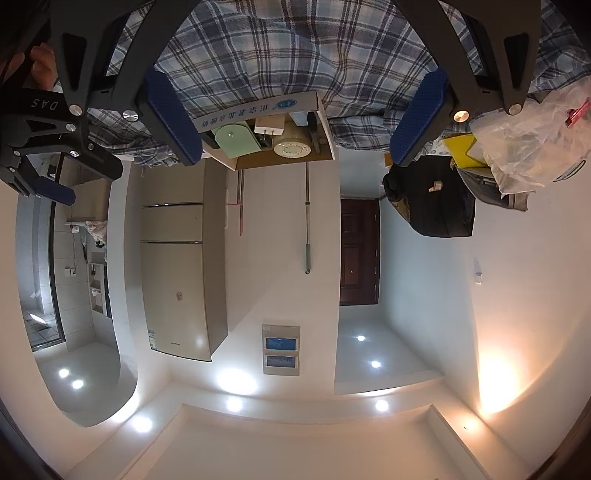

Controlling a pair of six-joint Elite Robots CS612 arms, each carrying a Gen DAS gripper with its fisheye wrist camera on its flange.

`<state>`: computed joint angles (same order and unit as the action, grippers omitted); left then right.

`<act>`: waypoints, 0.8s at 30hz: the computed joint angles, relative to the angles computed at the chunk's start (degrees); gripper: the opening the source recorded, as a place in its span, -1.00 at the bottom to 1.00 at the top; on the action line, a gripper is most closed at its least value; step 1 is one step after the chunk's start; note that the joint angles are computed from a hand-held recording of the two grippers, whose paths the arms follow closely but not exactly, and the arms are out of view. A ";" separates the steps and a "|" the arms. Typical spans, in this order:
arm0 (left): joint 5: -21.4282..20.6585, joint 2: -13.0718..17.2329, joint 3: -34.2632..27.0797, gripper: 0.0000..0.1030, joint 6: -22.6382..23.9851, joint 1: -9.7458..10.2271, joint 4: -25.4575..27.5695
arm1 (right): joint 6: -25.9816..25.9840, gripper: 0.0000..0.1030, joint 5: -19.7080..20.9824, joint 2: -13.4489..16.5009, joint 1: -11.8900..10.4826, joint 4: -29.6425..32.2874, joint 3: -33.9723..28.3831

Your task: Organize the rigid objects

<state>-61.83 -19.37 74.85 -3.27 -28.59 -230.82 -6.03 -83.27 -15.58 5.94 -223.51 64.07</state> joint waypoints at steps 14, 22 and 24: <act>0.03 0.17 -0.27 1.00 0.73 -0.01 -0.24 | -0.20 0.99 -0.41 -0.19 0.11 1.83 0.02; 0.05 0.21 -0.35 1.00 0.90 0.01 -0.30 | -0.20 0.99 -0.34 -0.24 0.06 2.02 0.07; 0.18 0.19 -0.32 1.00 0.85 -0.01 -0.27 | -0.22 0.99 -0.33 -0.24 0.06 2.02 0.06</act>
<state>-61.65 -19.17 74.53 -2.42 -28.59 -231.09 -6.25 -83.60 -15.82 6.00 -221.49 64.13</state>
